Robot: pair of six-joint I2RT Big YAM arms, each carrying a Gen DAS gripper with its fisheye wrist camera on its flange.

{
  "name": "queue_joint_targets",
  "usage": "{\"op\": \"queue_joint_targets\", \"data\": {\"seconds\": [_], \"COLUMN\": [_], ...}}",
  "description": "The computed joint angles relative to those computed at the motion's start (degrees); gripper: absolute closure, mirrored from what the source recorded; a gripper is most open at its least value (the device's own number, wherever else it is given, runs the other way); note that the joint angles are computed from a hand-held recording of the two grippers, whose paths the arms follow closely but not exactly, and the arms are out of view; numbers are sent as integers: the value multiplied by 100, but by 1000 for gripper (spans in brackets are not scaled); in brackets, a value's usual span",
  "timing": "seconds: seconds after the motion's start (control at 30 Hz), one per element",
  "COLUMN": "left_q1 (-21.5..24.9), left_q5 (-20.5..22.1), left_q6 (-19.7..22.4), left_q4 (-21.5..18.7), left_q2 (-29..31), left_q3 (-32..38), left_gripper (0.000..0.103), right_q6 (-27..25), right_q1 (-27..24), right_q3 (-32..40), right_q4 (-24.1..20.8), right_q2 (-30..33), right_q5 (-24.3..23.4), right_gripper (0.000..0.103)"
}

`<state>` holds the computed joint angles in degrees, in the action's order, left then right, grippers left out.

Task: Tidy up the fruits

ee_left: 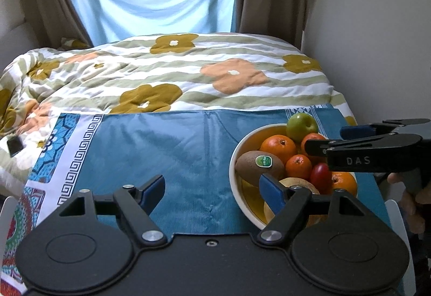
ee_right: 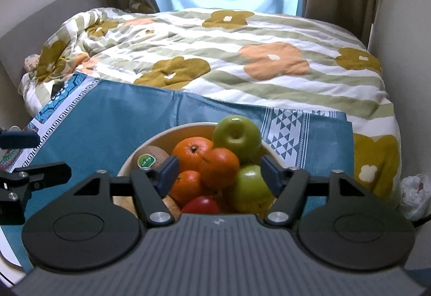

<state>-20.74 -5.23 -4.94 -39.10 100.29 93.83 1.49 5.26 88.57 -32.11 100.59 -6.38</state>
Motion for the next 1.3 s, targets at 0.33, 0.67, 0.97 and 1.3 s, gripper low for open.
{"op": "queue_joint_targets", "data": {"seconds": [0.33, 0.67, 0.97, 1.3], "left_q1": [117, 446, 926, 1327], "left_q5": [175, 535, 720, 840], "left_q6": [-42, 343, 847, 1009], "left_q4": [217, 307, 418, 691], "left_q2": [-687, -1507, -2270, -2931], "left_q3": [-514, -948, -1577, -2309], "left_gripper": [22, 22, 18, 0], "right_q6": [222, 849, 1977, 2647], "right_q1": [206, 811, 1695, 2578], "right_q3": [-437, -834, -988, -1160], "right_q4": [100, -198, -937, -1366], "right_q2": [-712, -1706, -2335, -2506], "right_q5": [288, 1306, 2352, 3517], "right_gripper": [18, 18, 5, 2]}}
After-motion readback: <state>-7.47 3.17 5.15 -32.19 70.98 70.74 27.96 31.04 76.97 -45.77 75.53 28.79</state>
